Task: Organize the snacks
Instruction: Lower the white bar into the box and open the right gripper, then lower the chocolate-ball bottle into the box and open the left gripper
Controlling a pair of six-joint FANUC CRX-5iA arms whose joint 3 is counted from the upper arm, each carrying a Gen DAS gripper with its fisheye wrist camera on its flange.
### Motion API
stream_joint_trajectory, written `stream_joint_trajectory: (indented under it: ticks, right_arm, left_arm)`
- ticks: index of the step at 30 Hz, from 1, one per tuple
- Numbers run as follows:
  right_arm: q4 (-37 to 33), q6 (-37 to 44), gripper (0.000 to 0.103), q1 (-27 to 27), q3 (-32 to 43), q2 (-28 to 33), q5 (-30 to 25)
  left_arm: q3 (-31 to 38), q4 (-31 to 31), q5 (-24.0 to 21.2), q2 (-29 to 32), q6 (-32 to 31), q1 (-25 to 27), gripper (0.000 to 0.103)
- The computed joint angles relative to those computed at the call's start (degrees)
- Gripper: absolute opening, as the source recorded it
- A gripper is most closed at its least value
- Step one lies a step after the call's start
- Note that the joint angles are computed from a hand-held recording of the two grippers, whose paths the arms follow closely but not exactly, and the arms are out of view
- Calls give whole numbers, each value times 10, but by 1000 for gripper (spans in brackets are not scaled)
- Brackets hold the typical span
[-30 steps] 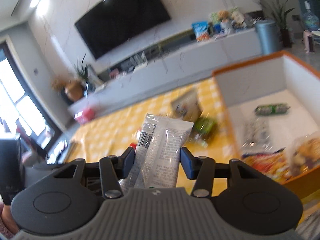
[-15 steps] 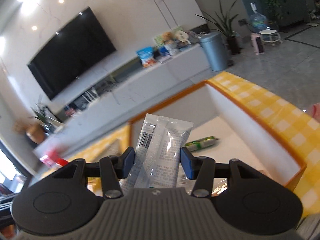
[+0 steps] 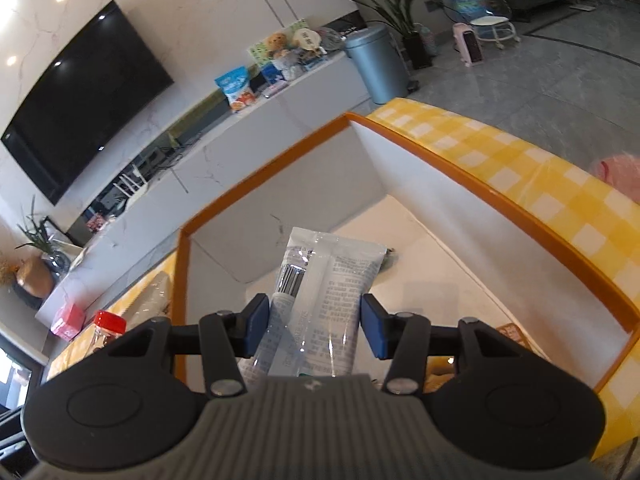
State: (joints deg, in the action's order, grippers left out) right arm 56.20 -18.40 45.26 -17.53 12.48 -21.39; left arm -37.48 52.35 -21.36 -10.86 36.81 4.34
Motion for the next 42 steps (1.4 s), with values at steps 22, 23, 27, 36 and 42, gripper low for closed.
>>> stream_joint_trajectory:
  ticks: [22, 23, 27, 36, 42]
  right_arm:
    - [117, -164, 78, -7, -30, -16, -53]
    - [123, -160, 78, -5, -35, -23, -54]
    - [177, -164, 81, -1, -67, -54, -79]
    - [350, -343, 83, -64, -148, -108, -34]
    - [306, -290, 83, -41, -138, -98, -86]
  left_arm:
    - [6, 51, 3, 1, -45, -24, 35]
    - [10, 52, 1, 3, -45, -26, 36]
    - [30, 48, 9, 24, -39, -48, 35]
    - [152, -118, -41, 126, 105, -77, 35]
    - [230, -255, -89, 183, 240, -86, 35]
